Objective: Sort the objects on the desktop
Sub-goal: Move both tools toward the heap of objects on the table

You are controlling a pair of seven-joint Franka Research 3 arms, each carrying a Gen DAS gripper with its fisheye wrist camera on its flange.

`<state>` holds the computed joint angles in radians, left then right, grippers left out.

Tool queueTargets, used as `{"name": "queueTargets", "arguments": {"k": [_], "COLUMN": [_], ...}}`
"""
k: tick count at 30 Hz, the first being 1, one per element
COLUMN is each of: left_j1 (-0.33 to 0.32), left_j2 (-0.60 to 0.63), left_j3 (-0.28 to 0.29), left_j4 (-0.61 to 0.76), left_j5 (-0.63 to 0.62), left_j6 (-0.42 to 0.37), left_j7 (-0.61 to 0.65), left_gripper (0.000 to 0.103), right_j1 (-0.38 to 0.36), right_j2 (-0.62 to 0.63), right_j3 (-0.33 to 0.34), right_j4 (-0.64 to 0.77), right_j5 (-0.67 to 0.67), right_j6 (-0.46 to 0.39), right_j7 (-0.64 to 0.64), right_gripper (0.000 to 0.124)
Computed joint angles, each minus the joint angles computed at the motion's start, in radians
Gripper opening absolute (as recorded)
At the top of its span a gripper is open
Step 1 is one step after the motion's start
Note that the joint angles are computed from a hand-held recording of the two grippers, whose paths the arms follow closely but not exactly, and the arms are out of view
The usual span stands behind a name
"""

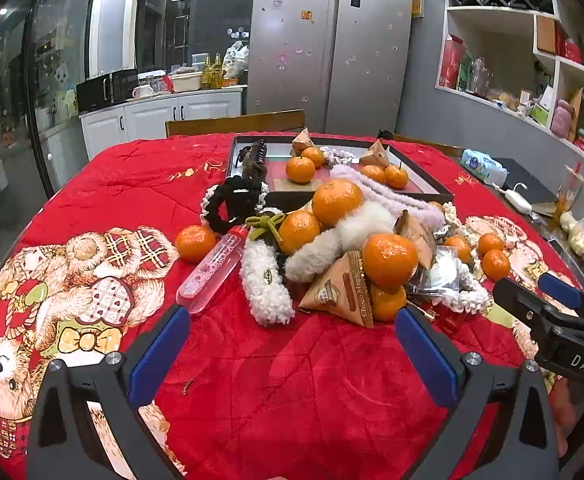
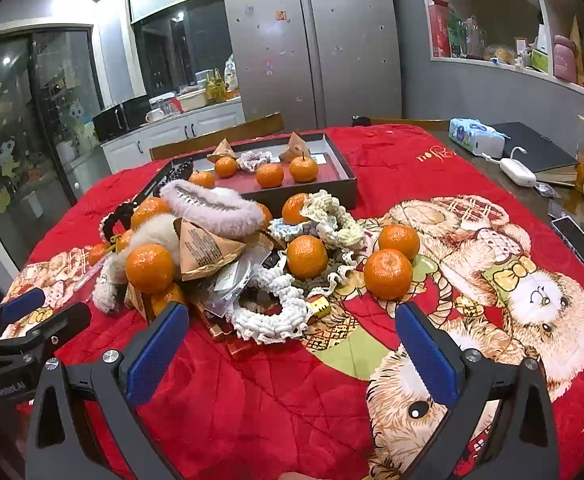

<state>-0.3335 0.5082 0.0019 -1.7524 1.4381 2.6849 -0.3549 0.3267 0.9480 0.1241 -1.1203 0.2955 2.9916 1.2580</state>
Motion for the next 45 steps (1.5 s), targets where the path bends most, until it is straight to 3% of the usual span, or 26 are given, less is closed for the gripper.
{"name": "queueTargets", "arguments": {"k": [10, 19, 23, 31, 41, 45], "left_j1": [0.013, 0.017, 0.023, 0.020, 0.013, 0.022], "left_j2": [-0.011, -0.004, 0.011, 0.053, 0.106, 0.137], "left_j3": [-0.003, 0.000, 0.001, 0.020, 0.049, 0.048], "left_j4": [-0.008, 0.001, 0.018, 0.061, 0.129, 0.165], "left_j5": [0.014, 0.000, -0.029, -0.161, -0.302, -0.388], "left_j6": [0.047, 0.068, 0.090, 0.104, 0.089, 0.071], "left_j7": [-0.009, 0.011, 0.046, 0.185, 0.335, 0.417], "left_gripper": [0.103, 0.103, 0.103, 0.103, 0.103, 0.103], "right_j1": [0.009, 0.058, 0.048, 0.073, 0.055, 0.045], "right_j2": [-0.020, -0.020, -0.015, 0.018, 0.106, 0.182], "right_j3": [-0.021, -0.119, -0.113, -0.173, -0.179, -0.181], "right_j4": [-0.026, -0.030, -0.016, 0.063, 0.233, 0.366], "right_j5": [-0.015, -0.062, -0.076, -0.138, -0.189, -0.211], "right_j6": [0.009, 0.024, 0.011, -0.056, -0.167, -0.238], "right_j7": [0.013, 0.092, 0.108, 0.177, 0.248, 0.274], "right_gripper": [0.103, 0.103, 0.103, 0.103, 0.103, 0.103]}}
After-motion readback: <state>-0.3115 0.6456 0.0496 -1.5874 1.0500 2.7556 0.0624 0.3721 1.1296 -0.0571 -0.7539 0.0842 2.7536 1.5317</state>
